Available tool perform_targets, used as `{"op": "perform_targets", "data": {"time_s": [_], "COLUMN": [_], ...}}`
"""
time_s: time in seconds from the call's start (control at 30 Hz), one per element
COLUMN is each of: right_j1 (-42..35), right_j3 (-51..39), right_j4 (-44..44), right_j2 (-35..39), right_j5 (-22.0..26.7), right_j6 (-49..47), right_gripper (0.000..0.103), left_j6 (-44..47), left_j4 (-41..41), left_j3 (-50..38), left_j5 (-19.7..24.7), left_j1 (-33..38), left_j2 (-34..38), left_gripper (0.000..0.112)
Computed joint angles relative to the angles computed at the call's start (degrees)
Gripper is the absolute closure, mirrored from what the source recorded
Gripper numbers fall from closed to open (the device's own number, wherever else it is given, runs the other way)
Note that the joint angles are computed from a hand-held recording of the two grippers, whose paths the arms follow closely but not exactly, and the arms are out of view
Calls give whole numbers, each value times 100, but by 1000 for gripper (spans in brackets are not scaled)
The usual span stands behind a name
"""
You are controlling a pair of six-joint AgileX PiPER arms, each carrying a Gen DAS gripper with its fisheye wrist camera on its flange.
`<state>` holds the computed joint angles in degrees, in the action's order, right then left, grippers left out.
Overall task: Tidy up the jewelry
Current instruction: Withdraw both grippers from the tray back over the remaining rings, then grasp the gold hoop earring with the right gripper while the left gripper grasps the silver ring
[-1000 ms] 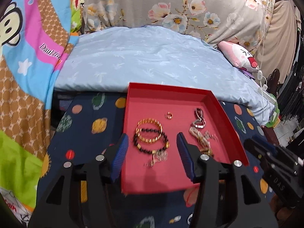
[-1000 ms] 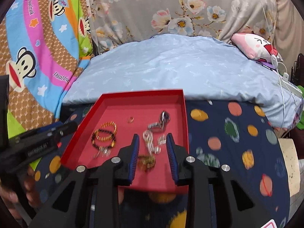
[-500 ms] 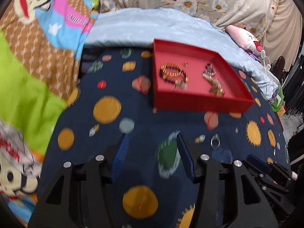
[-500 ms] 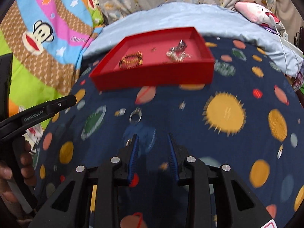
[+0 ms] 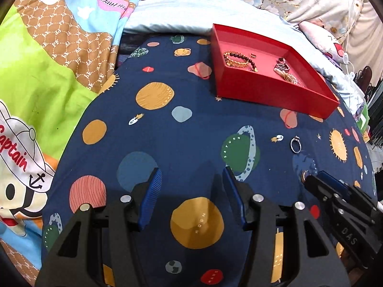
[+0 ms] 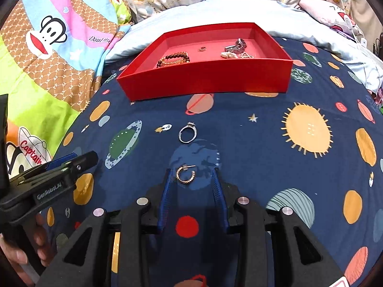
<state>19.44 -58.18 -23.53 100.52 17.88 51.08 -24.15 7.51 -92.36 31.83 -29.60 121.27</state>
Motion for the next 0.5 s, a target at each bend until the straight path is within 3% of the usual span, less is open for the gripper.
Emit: {"op": "perform_targets", "data": {"time_s": [0.27, 0.5], "right_j1": [82, 387], "right_j3": [-152, -269], "right_j4": [-460, -1373], "right_j2": [139, 242], "right_j5": [93, 468], "right_j6": [442, 1146], "right_gripper": [70, 69], "left_j6": [141, 140], "left_j4": [-123, -139], "left_j3": [102, 151], "left_j5": [-65, -85], "left_j1": [20, -8], "left_j2": [-47, -68], "left_gripper": [61, 61]}}
